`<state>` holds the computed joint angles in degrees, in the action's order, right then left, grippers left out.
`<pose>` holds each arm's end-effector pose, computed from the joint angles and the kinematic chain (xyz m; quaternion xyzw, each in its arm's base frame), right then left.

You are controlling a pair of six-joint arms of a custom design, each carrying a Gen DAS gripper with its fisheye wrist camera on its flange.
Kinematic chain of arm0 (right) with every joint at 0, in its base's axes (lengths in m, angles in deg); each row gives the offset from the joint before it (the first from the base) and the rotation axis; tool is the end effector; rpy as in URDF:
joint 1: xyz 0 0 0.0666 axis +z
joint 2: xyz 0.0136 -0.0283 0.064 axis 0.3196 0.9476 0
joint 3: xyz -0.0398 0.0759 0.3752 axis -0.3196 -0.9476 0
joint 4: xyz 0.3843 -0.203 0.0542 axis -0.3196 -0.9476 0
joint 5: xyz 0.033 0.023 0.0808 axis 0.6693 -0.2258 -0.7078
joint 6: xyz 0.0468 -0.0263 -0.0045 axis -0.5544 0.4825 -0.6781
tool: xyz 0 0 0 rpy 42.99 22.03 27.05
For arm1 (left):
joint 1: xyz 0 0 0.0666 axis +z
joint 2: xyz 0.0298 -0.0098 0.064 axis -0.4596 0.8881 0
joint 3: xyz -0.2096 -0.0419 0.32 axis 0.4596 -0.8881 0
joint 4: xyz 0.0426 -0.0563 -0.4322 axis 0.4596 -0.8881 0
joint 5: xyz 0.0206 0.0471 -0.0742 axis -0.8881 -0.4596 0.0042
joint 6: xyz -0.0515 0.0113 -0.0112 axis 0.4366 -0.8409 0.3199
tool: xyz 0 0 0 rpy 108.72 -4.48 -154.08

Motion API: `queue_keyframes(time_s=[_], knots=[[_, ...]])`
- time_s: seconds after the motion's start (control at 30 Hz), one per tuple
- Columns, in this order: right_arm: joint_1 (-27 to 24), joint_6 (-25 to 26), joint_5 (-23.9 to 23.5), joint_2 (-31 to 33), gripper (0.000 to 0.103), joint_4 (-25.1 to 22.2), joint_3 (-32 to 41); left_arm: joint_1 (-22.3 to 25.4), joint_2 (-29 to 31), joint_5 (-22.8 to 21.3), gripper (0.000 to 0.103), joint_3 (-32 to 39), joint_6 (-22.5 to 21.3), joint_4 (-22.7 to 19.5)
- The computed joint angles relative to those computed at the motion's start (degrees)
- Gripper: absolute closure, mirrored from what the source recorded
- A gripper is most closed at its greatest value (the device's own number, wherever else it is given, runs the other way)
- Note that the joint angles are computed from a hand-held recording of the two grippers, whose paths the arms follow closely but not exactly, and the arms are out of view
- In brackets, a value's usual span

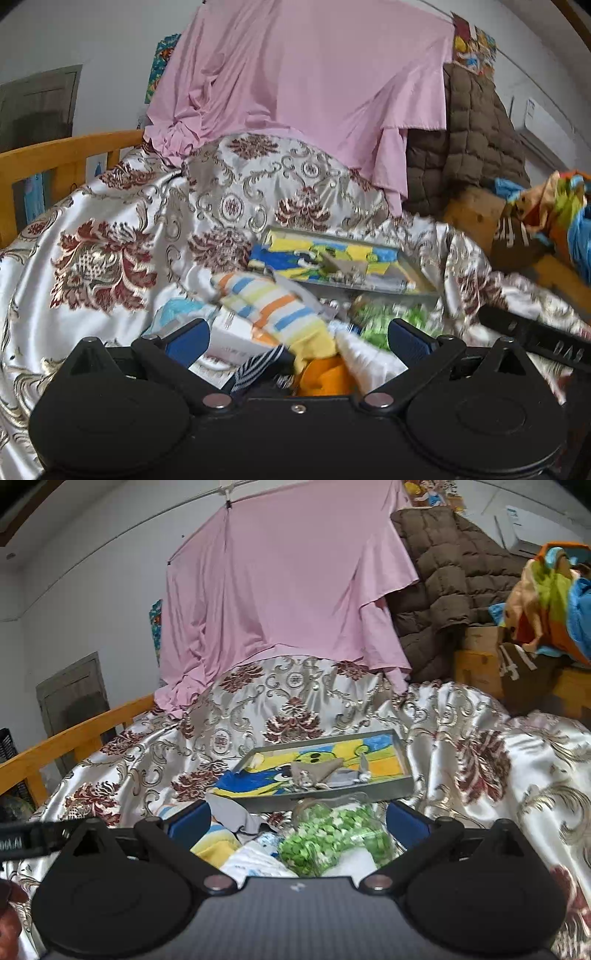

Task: Organize soft objects
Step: 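Move both tools back toward the pile of soft items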

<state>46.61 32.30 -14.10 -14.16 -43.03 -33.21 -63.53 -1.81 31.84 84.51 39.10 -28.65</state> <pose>0.3523 0.1850 0.3580 -0.1048 0.7977 0.1857 0.5641 0.2746 -0.1733 0.3733 -0.1512 0.8275 -0.0203 0.5403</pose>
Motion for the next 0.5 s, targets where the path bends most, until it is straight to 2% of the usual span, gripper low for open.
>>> queue_keyframes(time_s=[0.13,0.3,0.5], knots=[[-0.2,-2.5,0.4,-2.2,0.000,-2.9,-1.6,0.3,-1.2,2.6,0.001,-1.7,0.4,-0.9],[0.2,-5.4,0.3,-3.7,0.000,-12.0,-1.8,0.0,-1.6,4.3,0.001,-2.9,-3.0,-1.4],[3.4,-4.0,2.2,-5.5,0.000,-19.8,-2.6,-1.0,-2.3,5.7,0.001,-4.5,-5.2,-3.6]])
